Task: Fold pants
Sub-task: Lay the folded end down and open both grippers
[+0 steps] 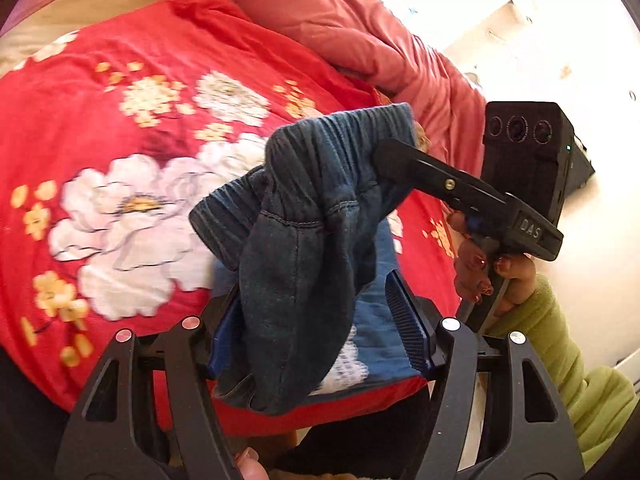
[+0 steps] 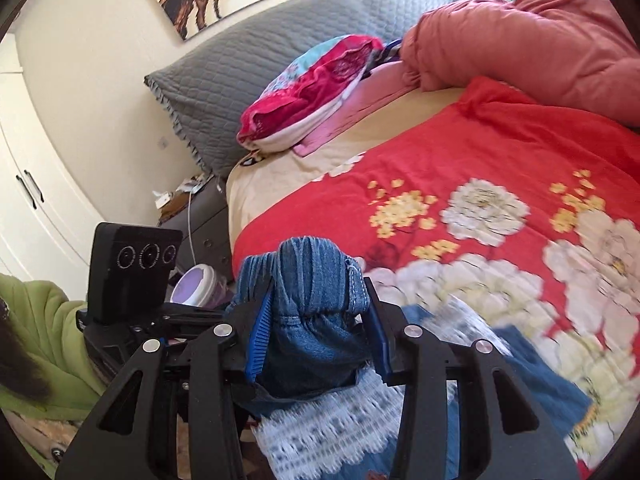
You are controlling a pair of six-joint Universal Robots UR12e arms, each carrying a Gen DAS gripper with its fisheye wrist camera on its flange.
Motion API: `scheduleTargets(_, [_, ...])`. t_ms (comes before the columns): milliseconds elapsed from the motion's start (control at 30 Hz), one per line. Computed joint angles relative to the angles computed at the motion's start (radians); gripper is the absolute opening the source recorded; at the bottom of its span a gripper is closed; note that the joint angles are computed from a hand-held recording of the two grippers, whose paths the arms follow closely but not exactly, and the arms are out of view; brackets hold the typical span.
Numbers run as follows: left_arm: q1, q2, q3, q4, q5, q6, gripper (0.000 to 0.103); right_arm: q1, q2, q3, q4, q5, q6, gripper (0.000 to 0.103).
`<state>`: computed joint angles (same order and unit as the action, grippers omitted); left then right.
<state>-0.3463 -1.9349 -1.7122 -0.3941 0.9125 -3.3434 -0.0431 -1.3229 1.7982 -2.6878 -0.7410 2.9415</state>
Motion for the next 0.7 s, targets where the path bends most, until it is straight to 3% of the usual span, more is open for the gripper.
scheduleTargets(167, [-0.032, -0.012, 0.016, -0.003, 0.008, 0.042, 0.059, -0.04, -0.023, 0.056, -0.081, 0.017, 0.061, 0.042])
scheduleTargets(300, [-0.045, -0.02, 0.021, -0.029, -0.029, 0.093, 0.059, -0.068, -0.046, 0.109, -0.169, 0.008, 0.144, 0.063])
scheduleTargets(367, [-0.046, -0.018, 0.016, -0.055, -0.064, 0.131, 0.059, -0.084, -0.057, 0.136, -0.216, 0.0, 0.195, 0.067])
scheduleTargets(467, [-0.049, -0.011, 0.009, -0.086, -0.107, 0.194, 0.059, -0.099, -0.086, 0.178, -0.257, -0.071, 0.245, 0.071])
scheduleTargets(533, [-0.05, -0.005, 0.006, -0.084, -0.089, 0.216, 0.059, -0.093, -0.104, 0.191, -0.243, -0.124, 0.241, 0.072])
scheduleTargets(667, [-0.029, 0.007, -0.012, 0.031, -0.045, 0.147, 0.059, -0.069, -0.128, 0.206, -0.212, -0.194, 0.228, 0.073])
scheduleTargets(700, [-0.027, 0.01, -0.011, 0.042, -0.005, 0.142, 0.059, -0.056, -0.133, 0.207, -0.202, -0.219, 0.229, 0.073])
